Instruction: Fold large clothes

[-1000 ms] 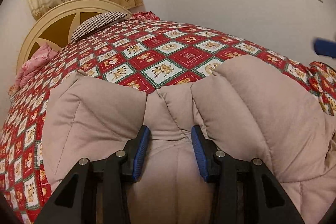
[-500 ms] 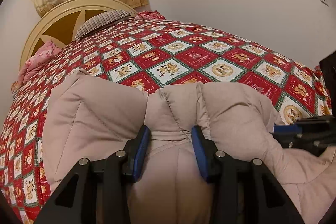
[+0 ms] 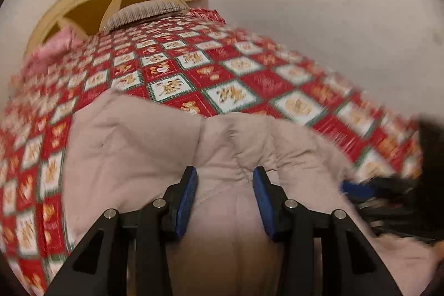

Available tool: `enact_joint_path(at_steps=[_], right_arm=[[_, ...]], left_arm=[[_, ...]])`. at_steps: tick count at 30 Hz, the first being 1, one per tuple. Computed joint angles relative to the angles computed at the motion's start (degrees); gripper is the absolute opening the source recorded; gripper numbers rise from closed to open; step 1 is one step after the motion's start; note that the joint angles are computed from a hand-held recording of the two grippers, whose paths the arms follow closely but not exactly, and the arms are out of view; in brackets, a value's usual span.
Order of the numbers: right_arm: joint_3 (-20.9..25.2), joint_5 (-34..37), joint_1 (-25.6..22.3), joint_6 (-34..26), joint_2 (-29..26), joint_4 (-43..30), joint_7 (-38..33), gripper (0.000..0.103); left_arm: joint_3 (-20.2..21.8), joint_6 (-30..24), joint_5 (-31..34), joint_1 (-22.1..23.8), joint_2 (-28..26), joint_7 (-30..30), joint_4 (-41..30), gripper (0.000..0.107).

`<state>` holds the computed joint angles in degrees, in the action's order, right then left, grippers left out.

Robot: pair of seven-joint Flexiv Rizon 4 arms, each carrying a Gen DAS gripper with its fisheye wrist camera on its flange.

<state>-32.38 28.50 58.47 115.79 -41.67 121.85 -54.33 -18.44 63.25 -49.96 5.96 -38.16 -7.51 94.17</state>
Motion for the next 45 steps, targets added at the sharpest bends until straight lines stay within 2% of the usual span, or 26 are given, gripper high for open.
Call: enact_joint_path(at_steps=[2,4,7,8,9,11,12,14,17,19,21,22,23,24,25,26,28,30,31,33,35,38,41,45], right_arm=[[-2.5,1.2,2.5,-0.8,-0.9,0.2,0.2,0.026],[-3.9,2.2,4.4,-0.5,-1.8,0.5,1.2,0.026],[-5.7,3.5,6.5,-0.3,-3.1,0.7,2.6,0.026],[-6.5,3.7,7.2,-0.6,-3.5,0.6,3.0,0.026],[-7.8,4.0,8.5,-1.3,-4.1,0.6,3.5,0.026],[-10.3,4.0,10.8,-2.5,-5.4,0.8,4.9,0.026],[-11.7,4.0,12.1,-3.1,-6.2,1.0,5.9,0.026],[-14.0,3.9,14.1,-4.0,-7.6,1.4,8.1,0.026],[-12.8,2.4,12.9,-1.9,-7.2,2.2,10.2,0.028],[-12.5,1.9,12.8,-0.6,-7.0,2.7,10.4,0.03],[-9.2,0.8,10.1,2.4,-4.2,3.7,9.3,0.037],[-6.1,0.1,7.6,4.4,-1.7,4.6,8.4,0.039],[-1.9,-1.0,4.1,7.4,1.1,5.9,7.9,0.047],[0.8,-2.0,1.9,10.4,2.9,7.4,8.1,0.065],[2.0,-1.6,1.4,13.1,4.0,8.8,7.9,0.078],[2.3,1.8,2.4,15.6,5.1,10.1,5.8,0.101],[4.5,4.4,1.9,21.4,6.3,11.7,4.1,0.103],[10.9,-1.1,-4.8,28.5,8.0,14.0,7.3,0.103],[13.5,-3.3,-7.8,29.9,8.6,14.3,8.9,0.103],[17.5,-7.5,-13.0,29.6,9.3,13.9,11.5,0.103],[19.5,-10.3,-15.7,26.1,9.7,12.6,11.4,0.103],[22.4,-13.4,-19.2,19.8,8.9,10.0,10.9,0.103],[27.5,-15.9,-24.7,19.7,6.6,8.1,12.5,0.103],[33.5,-18.0,-31.2,22.4,4.6,7.5,13.1,0.103]], left_arm=[[-0.2,-1.3,-3.4,1.9,1.5,-2.5,0.2,0.044],[1.7,-2.4,-4.8,2.3,2.4,-7.6,-0.2,0.046],[4.3,-3.0,-3.2,1.6,2.1,-12.1,-1.0,0.046],[4.8,-0.9,-2.2,0.7,1.8,-12.1,-0.8,0.046],[5.2,4.2,-0.8,-1.0,0.9,-11.6,-0.4,0.046],[3.7,11.9,0.6,-1.9,-0.8,-10.1,0.3,0.054],[4.0,13.3,2.1,-2.6,-2.0,-11.4,-0.2,0.057],[4.4,11.8,4.2,-2.4,-2.8,-14.1,-1.3,0.06],[1.8,9.9,5.5,0.8,-2.5,-14.3,-0.9,0.061],[0.3,5.3,5.6,3.7,-1.3,-13.7,-0.5,0.061],[-1.2,-1.2,3.3,7.3,1.0,-12.0,0.3,0.061],[-0.9,-3.9,1.9,8.2,1.9,-11.4,0.5,0.061],[-0.7,-7.7,0.4,9.7,3.1,-10.6,0.9,0.062],[-0.3,-9.9,-0.7,10.3,3.7,-10.1,0.9,0.062],[-0.1,-12.8,-2.6,11.7,4.5,-9.1,1.3,0.063],[0.3,-14.4,-4.4,12.4,4.8,-8.4,1.5,0.066],[1.2,-16.2,-7.1,12.7,5.0,-8.0,1.7,0.067],[2.7,-18.0,-8.1,12.2,3.9,-9.5,0.5,0.068],[3.7,-19.2,-7.9,11.7,3.1,-11.2,-0.3,0.068],[6.3,-24.5,-5.0,10.4,0.2,-18.8,-3.8,0.068],[7.1,-27.3,-4.5,10.0,-1.5,-22.3,-5.1,0.068],[6.1,-25.3,-8.8,9.7,-1.1,-20.0,-3.1,0.07],[6.6,-25.1,-8.7,9.1,-0.7,-18.2,-2.8,0.07],[6.7,-29.3,-8.7,10.1,-1.5,-17.4,-4.5,0.07]])
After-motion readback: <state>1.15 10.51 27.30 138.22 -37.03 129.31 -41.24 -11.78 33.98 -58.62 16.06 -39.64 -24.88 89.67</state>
